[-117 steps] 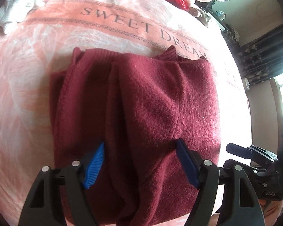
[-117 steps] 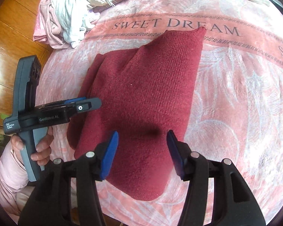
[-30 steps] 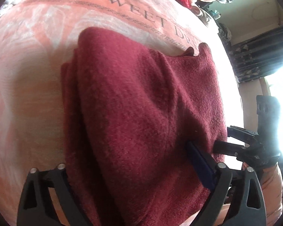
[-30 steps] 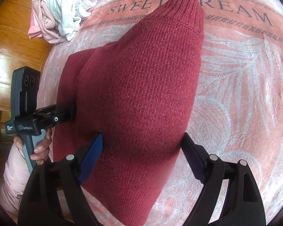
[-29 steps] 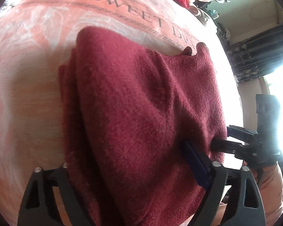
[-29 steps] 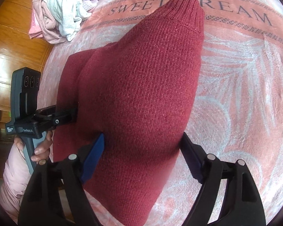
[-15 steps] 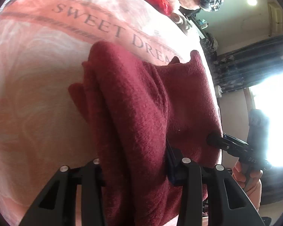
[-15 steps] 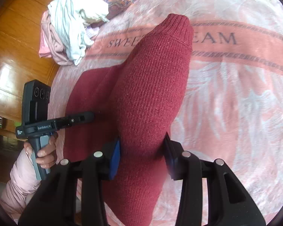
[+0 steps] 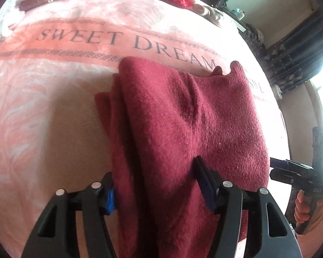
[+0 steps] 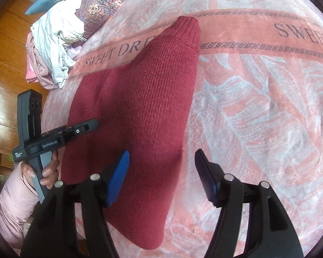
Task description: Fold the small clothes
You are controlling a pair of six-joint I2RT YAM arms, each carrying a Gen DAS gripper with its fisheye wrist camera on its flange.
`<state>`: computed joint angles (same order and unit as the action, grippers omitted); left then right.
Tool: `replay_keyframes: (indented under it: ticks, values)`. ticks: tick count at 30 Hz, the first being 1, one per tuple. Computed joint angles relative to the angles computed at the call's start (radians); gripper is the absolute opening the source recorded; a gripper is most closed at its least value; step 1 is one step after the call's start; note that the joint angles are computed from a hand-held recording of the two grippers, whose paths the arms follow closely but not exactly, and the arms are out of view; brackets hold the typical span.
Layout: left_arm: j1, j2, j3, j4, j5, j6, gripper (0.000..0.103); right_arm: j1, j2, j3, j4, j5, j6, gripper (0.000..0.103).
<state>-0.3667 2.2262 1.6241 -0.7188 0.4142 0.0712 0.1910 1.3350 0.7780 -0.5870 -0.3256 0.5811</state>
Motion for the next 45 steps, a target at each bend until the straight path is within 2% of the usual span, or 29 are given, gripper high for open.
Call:
replay_keyframes:
  ticks: [4,6,9,11,12,17,18,20,21,22,23,25,26,27,28,32,38,42,45]
  values:
    - [-0.006,-0.256,-0.3,0.154,-0.122,0.071,0.062,0.067,-0.122,-0.083,-0.059,-0.023,0.034,0.071]
    - [-0.031,-0.311,-0.362,0.177,-0.176,0.078,0.062,0.152,-0.126,-0.104,-0.075,0.02,0.082,0.07]
    - [-0.06,-0.338,-0.427,0.199,-0.244,0.075,0.062,0.217,-0.12,-0.132,-0.058,0.031,0.135,0.055]
    - [-0.07,-0.337,-0.459,0.196,-0.261,0.09,0.057,0.226,-0.11,-0.142,-0.032,0.028,0.168,0.04]
    - [-0.077,-0.315,-0.45,0.187,-0.266,0.092,0.056,0.222,-0.108,-0.154,-0.02,0.007,0.189,0.027]
    - [-0.084,-0.292,-0.49,0.229,-0.282,0.061,0.055,0.363,0.001,-0.079,-0.049,0.175,0.271,0.023]
    - [-0.089,-0.303,-0.491,0.226,-0.293,0.065,0.055,0.383,0.004,-0.06,-0.067,0.203,0.281,0.024]
    - [-0.096,-0.351,-0.501,0.206,-0.311,0.059,0.054,0.42,-0.018,-0.023,-0.128,0.267,0.3,0.031]
    - [-0.098,-0.389,-0.512,0.192,-0.318,0.05,0.055,0.445,-0.04,0.002,-0.174,0.309,0.32,0.037]
    - [-0.103,-0.432,-0.527,0.181,-0.337,0.039,0.056,0.473,-0.062,0.027,-0.222,0.354,0.344,0.039]
    - [-0.111,-0.472,-0.54,0.17,-0.37,0.028,0.059,0.507,-0.079,0.065,-0.282,0.407,0.372,0.039]
    - [-0.119,-0.549,-0.554,0.12,-0.407,0.0,0.078,0.577,-0.104,0.135,-0.403,0.495,0.463,0.048]
    - [-0.12,-0.581,-0.556,0.091,-0.416,-0.018,0.08,0.611,-0.116,0.166,-0.454,0.527,0.515,0.052]
    - [-0.118,-0.613,-0.558,0.063,-0.42,-0.036,0.082,0.644,-0.126,0.19,-0.488,0.553,0.556,0.063]
    - [-0.117,-0.649,-0.564,0.039,-0.428,-0.055,0.083,0.681,-0.128,0.215,-0.522,0.583,0.598,0.068]
    - [-0.126,-0.792,-0.605,-0.016,-0.466,-0.076,0.084,0.806,-0.098,0.29,-0.61,0.651,0.721,0.073]
    - [-0.112,-0.901,-0.652,-0.038,-0.477,-0.056,0.087,0.99,-0.054,0.358,-0.682,0.719,0.899,0.076]
    - [-0.123,-0.947,-0.69,-0.059,-0.477,-0.064,0.087,1.053,-0.035,0.384,-0.727,0.75,0.964,0.079]
    - [-0.137,-0.961,-0.711,-0.059,-0.482,-0.07,0.087,1.054,-0.031,0.382,-0.722,0.749,0.96,0.08]
